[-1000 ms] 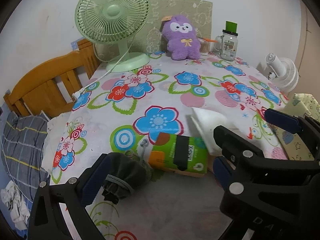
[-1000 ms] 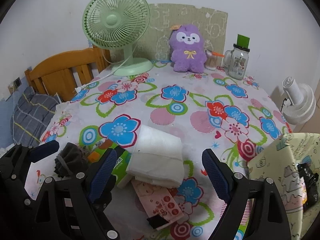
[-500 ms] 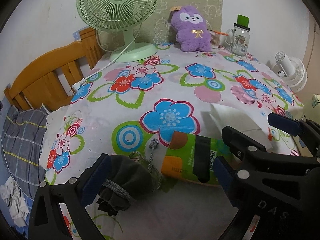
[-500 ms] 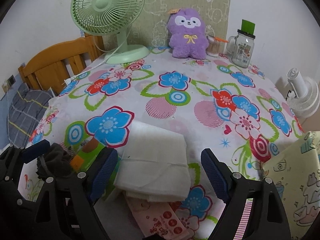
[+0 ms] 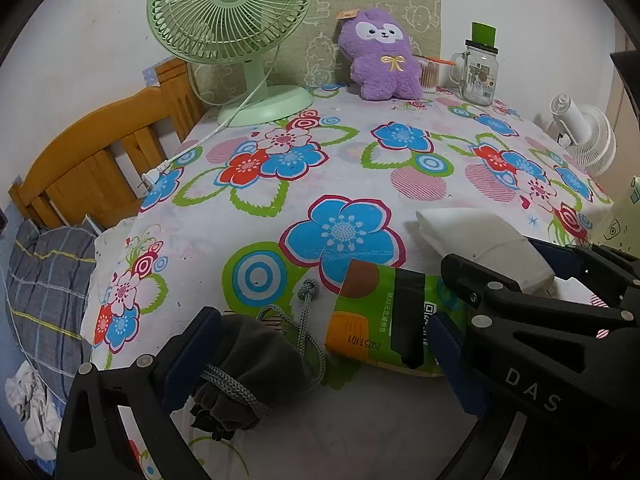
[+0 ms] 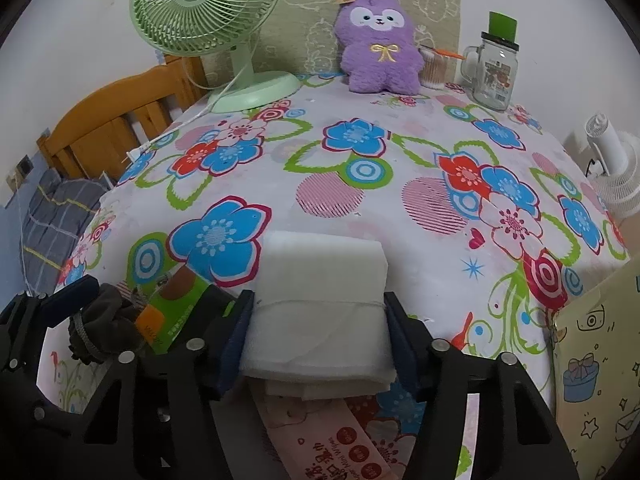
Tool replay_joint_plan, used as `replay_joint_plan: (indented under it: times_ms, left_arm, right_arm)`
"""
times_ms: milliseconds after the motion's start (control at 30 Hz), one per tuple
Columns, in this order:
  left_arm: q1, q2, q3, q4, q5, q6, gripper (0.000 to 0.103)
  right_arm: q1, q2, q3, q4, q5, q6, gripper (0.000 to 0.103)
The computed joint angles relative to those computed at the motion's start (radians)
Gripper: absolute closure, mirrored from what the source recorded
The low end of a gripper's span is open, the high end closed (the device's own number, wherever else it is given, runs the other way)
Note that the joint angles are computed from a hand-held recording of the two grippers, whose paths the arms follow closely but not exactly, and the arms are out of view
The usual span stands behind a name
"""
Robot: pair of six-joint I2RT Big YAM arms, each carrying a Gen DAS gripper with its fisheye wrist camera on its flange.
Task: Organize soft objects
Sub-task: 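Close the left gripper on the grey knit bundle with the cord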
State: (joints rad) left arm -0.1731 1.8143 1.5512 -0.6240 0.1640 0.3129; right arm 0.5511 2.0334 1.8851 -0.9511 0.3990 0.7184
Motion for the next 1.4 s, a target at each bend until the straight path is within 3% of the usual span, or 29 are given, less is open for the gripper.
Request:
replay_joint_plan:
  times_ms: [267, 433, 533, 733, 900, 1033, 1300, 1400]
  left_arm:
    - [0.010, -0.016, -0.020, 0.003, 0.009, -0.014, 0.000]
    - [0.020, -0.033, -0.045, 0.011, 0.009, -0.023, 0.001]
    - [0.024, -0.052, -0.075, 0.027, 0.021, -0.015, 0.006]
    - [0.017, -0.103, -0.141, 0.067, 0.018, 0.009, 0.038]
    - [0.020, -0.130, -0.175, 0.087, 0.008, -0.014, 0.065]
    - [0.024, -0.150, -0.198, 0.090, 0.024, -0.033, 0.069]
    - [0.021, -0.178, -0.216, 0.065, 0.056, -0.063, 0.094]
    - [0.019, -0.194, -0.229, 0.061, 0.069, -0.066, 0.097]
  right_arm:
    - [0.011, 0.003, 0.017, -0.023, 0.023, -0.040, 0.054]
    - [0.019, -0.014, 0.001, -0.015, 0.031, -0.029, 0.056]
    - [0.026, -0.027, -0.011, -0.007, 0.036, -0.024, 0.056]
    - [0.043, -0.047, -0.033, -0.003, 0.043, -0.020, 0.056]
    - [0.057, -0.076, -0.067, 0.010, 0.051, -0.008, 0.056]
    - [0.068, -0.096, -0.095, 0.018, 0.052, 0.003, 0.056]
    - [0.088, -0.135, -0.141, 0.034, 0.064, 0.018, 0.055]
    - [0.093, -0.150, -0.158, 0.040, 0.068, 0.020, 0.055]
